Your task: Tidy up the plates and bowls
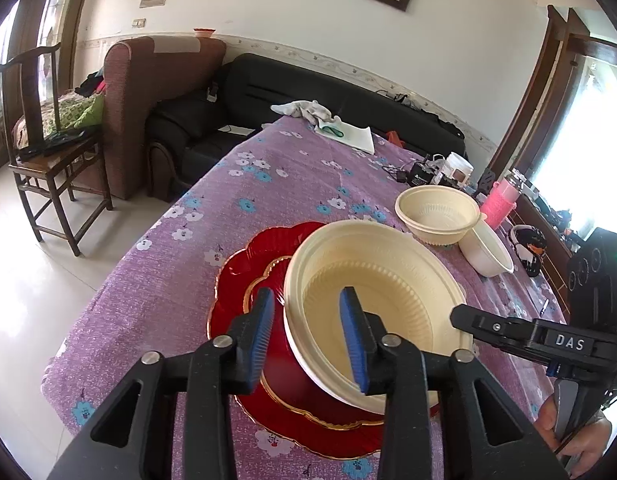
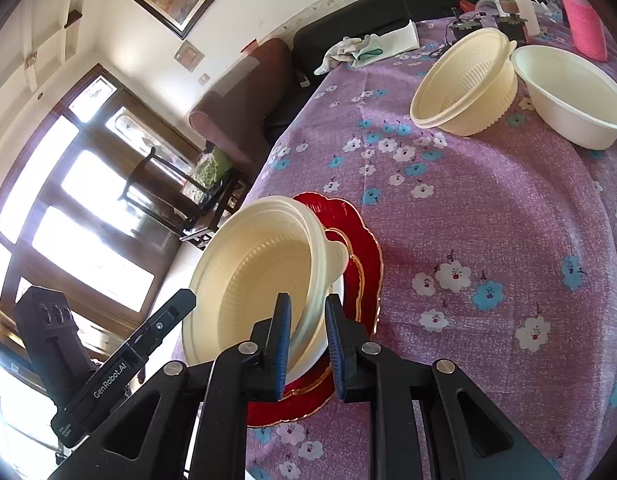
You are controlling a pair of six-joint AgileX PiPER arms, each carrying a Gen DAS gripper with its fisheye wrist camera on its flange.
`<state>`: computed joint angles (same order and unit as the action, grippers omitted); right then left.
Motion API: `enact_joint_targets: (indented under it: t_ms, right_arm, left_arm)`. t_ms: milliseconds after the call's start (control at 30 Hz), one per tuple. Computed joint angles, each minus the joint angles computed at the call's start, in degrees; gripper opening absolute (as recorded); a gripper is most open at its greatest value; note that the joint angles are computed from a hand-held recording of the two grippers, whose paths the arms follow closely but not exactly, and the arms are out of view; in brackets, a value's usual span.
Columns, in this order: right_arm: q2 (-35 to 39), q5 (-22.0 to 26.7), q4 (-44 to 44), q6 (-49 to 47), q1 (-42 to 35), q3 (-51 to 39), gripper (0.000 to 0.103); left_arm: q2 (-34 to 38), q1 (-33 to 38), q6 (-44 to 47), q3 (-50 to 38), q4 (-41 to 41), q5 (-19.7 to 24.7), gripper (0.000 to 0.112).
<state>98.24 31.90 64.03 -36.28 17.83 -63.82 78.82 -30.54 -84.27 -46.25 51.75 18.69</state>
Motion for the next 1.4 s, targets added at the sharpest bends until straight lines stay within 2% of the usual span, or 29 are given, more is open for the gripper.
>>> enact_joint_targets:
  t_ms: [233, 367, 567, 700, 800, 933, 1067, 1133, 1233, 1333, 1400]
  right_arm:
    - [-1.90, 1.96, 3.60, -4.59, -2.13, 2.02, 0.022]
    - [-3.72, 4.30, 7.24, -8.19, -5.91, 4.36, 0.023]
    - [-7.04, 6.87, 11.48, -12.04, -14.42, 8.01, 0.029]
    - [-8.34, 8.44, 13.63, -14.26, -20.58, 10.52, 0.035]
    - [-8.62, 10.00, 14.57, -15.44, -25.69, 11.87, 0.035]
    - [-9.23, 11.70, 15.52, -17.25, -32.66, 13.92, 0.036]
    - [-9.07, 13.33, 14.79, -17.27, -38.76, 14.58, 0.037]
    - [-8.70, 13.99, 14.18, -16.64, -40.82, 14.10, 0.037]
    - [-7.40, 14.20, 11.36, -14.07, -42.72, 10.87, 0.038]
    - [-5.28, 13.10, 7.06, -9.59, -42.25, 5.83, 0.044]
    - [-1.55, 12.86, 2.96, -5.18, -41.55, 0.15, 0.046]
  left_arm:
    - [-1.55, -3.11, -5.12, -0.35, 4.43, 3.76, 0.037]
    - [-1.74, -7.86, -7.11, -2.26, 7.44, 7.29, 0.040]
    - [3.79, -16.74, -5.00, -9.21, 8.07, 9.96, 0.049]
    - [11.69, -21.47, 2.62, -16.22, 2.74, 9.24, 0.051]
    - [18.95, -24.07, 9.15, -21.87, -1.79, 8.49, 0.051]
    - [28.59, -25.74, 20.81, -30.45, -11.78, 9.04, 0.052]
    - [36.45, -26.42, 27.15, -40.91, -14.11, 14.17, 0.053]
    - [39.90, -26.22, 29.49, -46.44, -14.31, 16.93, 0.060]
    - [43.53, -24.85, 30.81, -51.96, -14.67, 18.59, 0.063]
    - [45.27, -21.60, 37.32, -54.55, -24.14, 17.71, 0.063]
    - [44.59, -20.61, 36.77, -53.26, -25.42, 16.22, 0.063]
